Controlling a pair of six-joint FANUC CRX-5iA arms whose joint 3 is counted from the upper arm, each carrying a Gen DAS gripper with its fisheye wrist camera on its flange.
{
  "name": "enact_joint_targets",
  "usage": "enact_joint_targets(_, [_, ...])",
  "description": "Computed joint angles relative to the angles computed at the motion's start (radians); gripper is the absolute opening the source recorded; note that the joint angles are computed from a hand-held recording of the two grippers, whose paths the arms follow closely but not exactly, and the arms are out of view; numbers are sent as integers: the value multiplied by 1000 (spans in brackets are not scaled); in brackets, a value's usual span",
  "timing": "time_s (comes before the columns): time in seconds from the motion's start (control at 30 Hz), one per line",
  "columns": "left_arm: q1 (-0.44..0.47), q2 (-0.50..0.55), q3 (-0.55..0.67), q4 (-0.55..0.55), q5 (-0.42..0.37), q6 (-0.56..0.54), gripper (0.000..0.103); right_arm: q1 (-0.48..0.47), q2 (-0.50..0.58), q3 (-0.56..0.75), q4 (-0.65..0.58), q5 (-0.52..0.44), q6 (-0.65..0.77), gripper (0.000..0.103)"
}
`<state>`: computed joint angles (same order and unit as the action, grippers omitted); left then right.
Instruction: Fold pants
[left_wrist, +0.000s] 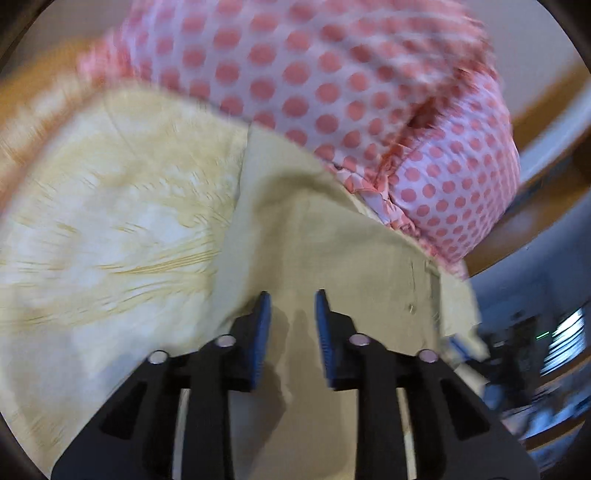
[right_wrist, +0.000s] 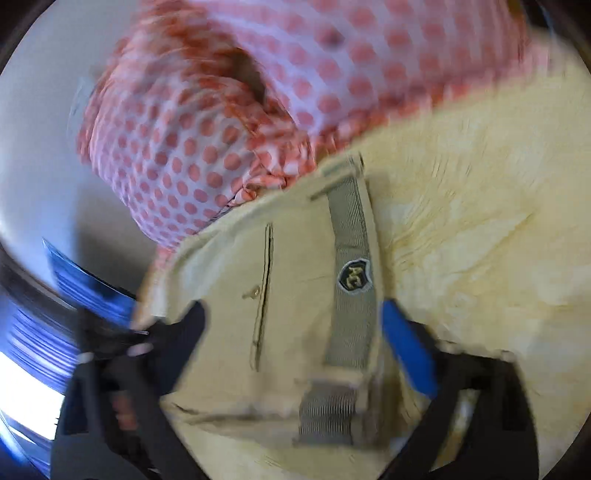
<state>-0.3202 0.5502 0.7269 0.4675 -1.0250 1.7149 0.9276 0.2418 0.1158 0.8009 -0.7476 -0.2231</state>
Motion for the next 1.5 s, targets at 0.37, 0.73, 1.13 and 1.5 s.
enact_joint_targets(0.37, [-287,-448,-439,-809,196,294,102,292,200,71,350,-499,92,101])
enact_joint_targets(0.73, [-403,-425,-428,-1014,112,400,102,321,254,109,305,-580,68,101])
enact_joint_targets(1.13, [-390,-450,-487,-1010,169,493,102,328,277,116,299,-623,-10,101])
enact_joint_targets(1.5, [-391,-452,-489,-1014,171,494,102,327,279,112,309,-624,-17,101])
